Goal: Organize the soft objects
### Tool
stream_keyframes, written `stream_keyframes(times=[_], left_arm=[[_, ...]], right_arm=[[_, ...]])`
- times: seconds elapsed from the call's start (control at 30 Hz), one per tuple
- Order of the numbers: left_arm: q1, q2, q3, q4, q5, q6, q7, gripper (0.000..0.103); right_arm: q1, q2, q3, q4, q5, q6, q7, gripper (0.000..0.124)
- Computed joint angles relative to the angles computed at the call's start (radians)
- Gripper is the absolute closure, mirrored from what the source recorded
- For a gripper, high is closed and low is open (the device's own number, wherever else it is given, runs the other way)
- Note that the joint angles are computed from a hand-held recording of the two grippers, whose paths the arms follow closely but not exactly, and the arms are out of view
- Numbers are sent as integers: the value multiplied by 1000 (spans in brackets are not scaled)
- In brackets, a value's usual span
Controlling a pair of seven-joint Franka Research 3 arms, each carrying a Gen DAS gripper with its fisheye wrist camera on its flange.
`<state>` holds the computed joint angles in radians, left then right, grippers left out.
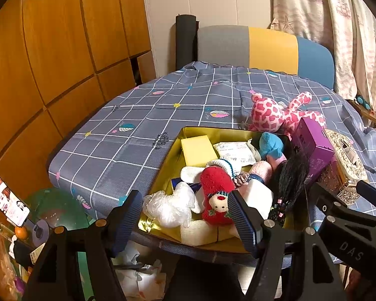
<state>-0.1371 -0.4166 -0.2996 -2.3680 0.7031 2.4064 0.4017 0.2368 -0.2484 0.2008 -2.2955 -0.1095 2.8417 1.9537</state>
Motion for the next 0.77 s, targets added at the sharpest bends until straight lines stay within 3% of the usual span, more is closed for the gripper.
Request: stream_keyframes(times=[0.33, 0.67, 0.77], left_arm=[[-6, 16, 13, 8, -41, -5, 13, 31], [12, 46, -37, 48, 81, -69, -68, 31], [-8, 63, -16, 58, 70, -61, -49, 31]], right_arm=[[3, 9, -7, 4, 8, 4, -7, 21], [5, 17, -28, 2, 44, 12, -33, 21], [1, 20, -37, 1, 61, 19, -39, 21]])
